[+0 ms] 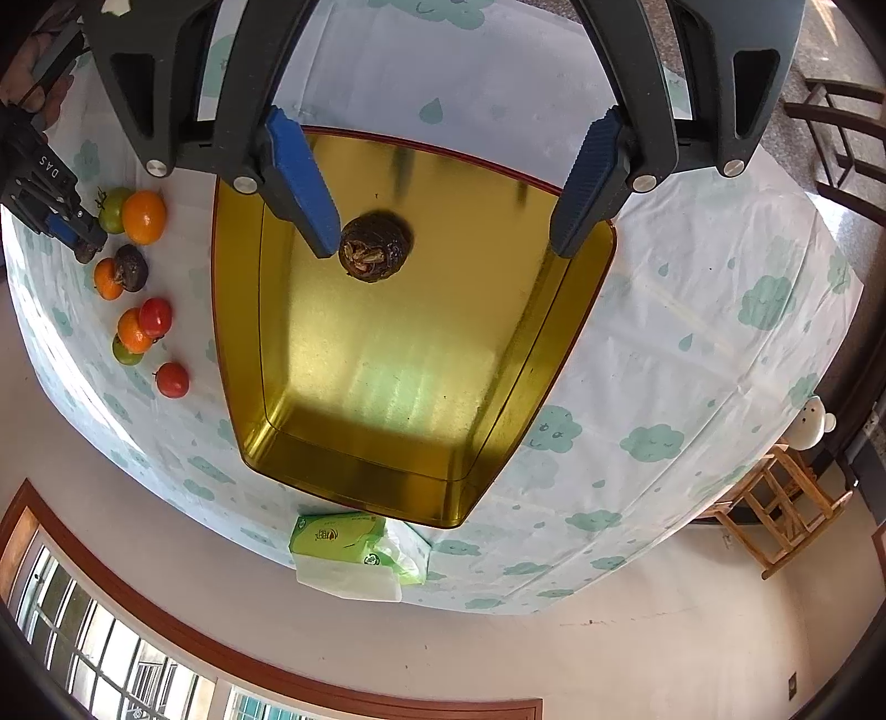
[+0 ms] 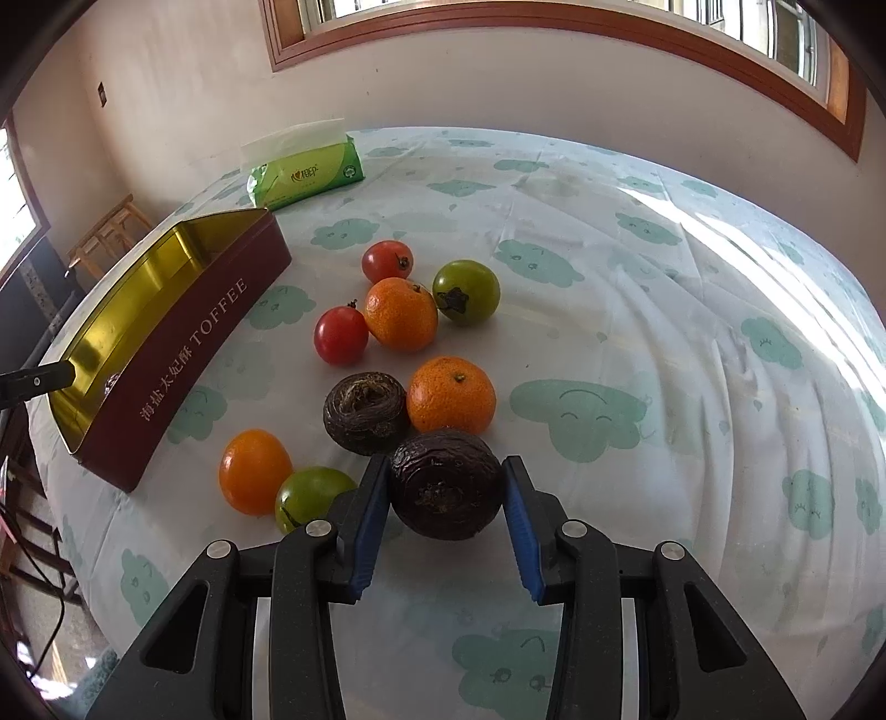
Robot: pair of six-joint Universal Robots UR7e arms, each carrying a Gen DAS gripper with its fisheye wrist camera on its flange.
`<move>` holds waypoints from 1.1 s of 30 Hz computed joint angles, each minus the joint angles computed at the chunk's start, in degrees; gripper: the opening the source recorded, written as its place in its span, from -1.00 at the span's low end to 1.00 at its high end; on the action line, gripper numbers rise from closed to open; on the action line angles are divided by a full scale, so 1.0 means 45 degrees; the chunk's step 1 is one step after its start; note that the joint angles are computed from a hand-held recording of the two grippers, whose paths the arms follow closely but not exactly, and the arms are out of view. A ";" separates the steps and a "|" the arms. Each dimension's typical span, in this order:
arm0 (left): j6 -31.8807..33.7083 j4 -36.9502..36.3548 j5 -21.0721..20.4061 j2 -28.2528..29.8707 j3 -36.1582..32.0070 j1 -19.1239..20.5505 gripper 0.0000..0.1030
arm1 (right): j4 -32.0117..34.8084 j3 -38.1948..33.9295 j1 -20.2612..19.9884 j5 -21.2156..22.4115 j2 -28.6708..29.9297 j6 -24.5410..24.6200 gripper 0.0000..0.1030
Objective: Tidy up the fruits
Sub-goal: 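Grasp the large dark brown fruit with the right gripper while the left tool withdraws, then carry the dark brown fruit with the right gripper over the tin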
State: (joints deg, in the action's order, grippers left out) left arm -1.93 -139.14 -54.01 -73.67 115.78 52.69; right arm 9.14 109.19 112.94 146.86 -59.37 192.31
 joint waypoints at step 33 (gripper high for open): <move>0.0014 -0.0718 0.0829 -0.0936 -0.0092 0.0918 0.85 | 0.0732 -0.4263 0.1409 -0.1651 0.2719 -0.2995 -0.20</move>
State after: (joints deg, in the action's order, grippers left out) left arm -1.87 -142.37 -50.28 -77.88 115.37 56.82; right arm 12.44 90.01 119.28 139.43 -47.14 178.84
